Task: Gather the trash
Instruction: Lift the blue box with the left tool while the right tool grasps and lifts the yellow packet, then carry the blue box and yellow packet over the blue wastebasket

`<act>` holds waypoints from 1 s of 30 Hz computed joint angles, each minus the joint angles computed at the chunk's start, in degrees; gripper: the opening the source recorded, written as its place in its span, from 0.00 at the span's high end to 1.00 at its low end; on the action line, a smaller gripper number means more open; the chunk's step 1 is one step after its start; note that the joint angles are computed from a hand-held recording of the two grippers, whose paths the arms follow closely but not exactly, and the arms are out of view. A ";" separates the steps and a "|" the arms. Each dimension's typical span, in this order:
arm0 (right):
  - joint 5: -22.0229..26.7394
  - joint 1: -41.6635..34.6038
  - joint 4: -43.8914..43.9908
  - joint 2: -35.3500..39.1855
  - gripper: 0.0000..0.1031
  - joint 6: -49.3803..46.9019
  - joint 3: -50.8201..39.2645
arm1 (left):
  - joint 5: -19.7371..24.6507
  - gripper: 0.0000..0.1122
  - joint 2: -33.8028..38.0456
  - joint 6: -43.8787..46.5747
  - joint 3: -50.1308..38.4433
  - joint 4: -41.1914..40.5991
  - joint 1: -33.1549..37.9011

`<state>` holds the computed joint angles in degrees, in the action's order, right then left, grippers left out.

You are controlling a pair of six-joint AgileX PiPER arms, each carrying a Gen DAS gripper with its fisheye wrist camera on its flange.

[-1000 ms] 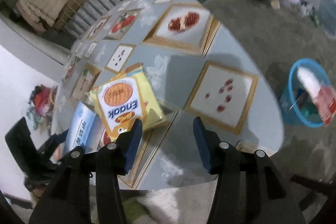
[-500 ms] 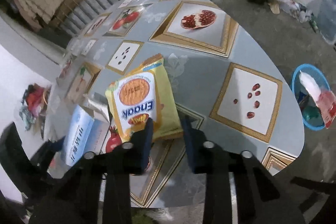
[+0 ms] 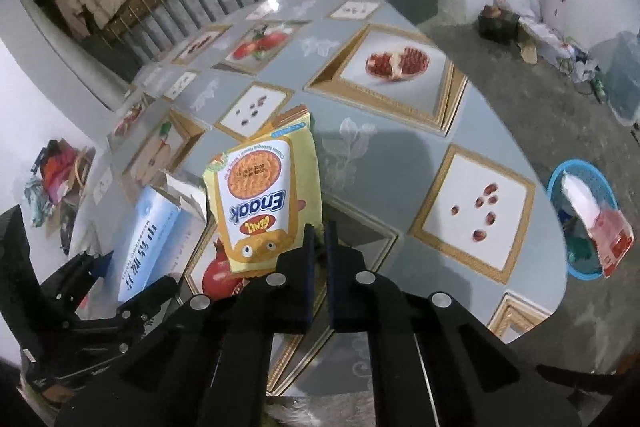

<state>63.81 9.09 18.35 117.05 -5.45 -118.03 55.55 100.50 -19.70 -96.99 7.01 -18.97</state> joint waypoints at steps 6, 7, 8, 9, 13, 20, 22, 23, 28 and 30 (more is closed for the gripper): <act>-2.31 0.52 -3.00 -2.17 0.96 -0.50 0.46 | -0.17 0.39 -0.58 -1.13 0.29 1.51 -0.30; -2.46 0.51 -3.17 -2.32 0.97 -0.52 0.37 | -0.17 0.39 -0.66 -1.31 0.26 1.79 -0.41; -2.54 0.36 -3.11 -2.43 0.97 -0.67 0.11 | -0.23 0.39 -0.69 -1.41 0.23 2.05 -0.44; -2.64 0.18 -3.04 -2.55 0.97 -0.79 -0.21 | -0.27 0.39 -0.81 -1.60 0.27 2.36 -0.55; -3.33 -0.09 -3.28 -3.02 0.97 -0.95 -0.82 | -0.01 0.39 -1.07 -2.42 -0.07 3.67 -1.13; -5.03 -0.69 -3.15 -4.54 0.98 -2.07 -0.68 | 1.08 0.39 -0.70 -3.20 -1.89 5.21 -1.77; -5.83 -1.18 -2.90 -5.22 0.98 -2.34 -0.34 | 1.41 0.39 -0.28 -3.14 -2.91 5.38 -1.97; -6.17 -1.53 -2.70 -5.49 0.98 -2.54 -0.28 | 1.64 0.39 0.12 -2.94 -3.78 5.37 -2.09; -9.14 -5.19 -2.44 -8.04 0.98 -2.29 1.13 | 3.64 0.39 4.46 1.21 -12.76 1.94 -1.84; -10.42 -7.65 -3.12 -8.91 0.98 -1.24 1.26 | 5.24 0.39 7.97 3.86 -19.79 -0.23 -1.96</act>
<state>53.39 1.44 15.23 108.14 -6.69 -116.77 60.79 108.47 -15.84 -116.78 6.78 -20.92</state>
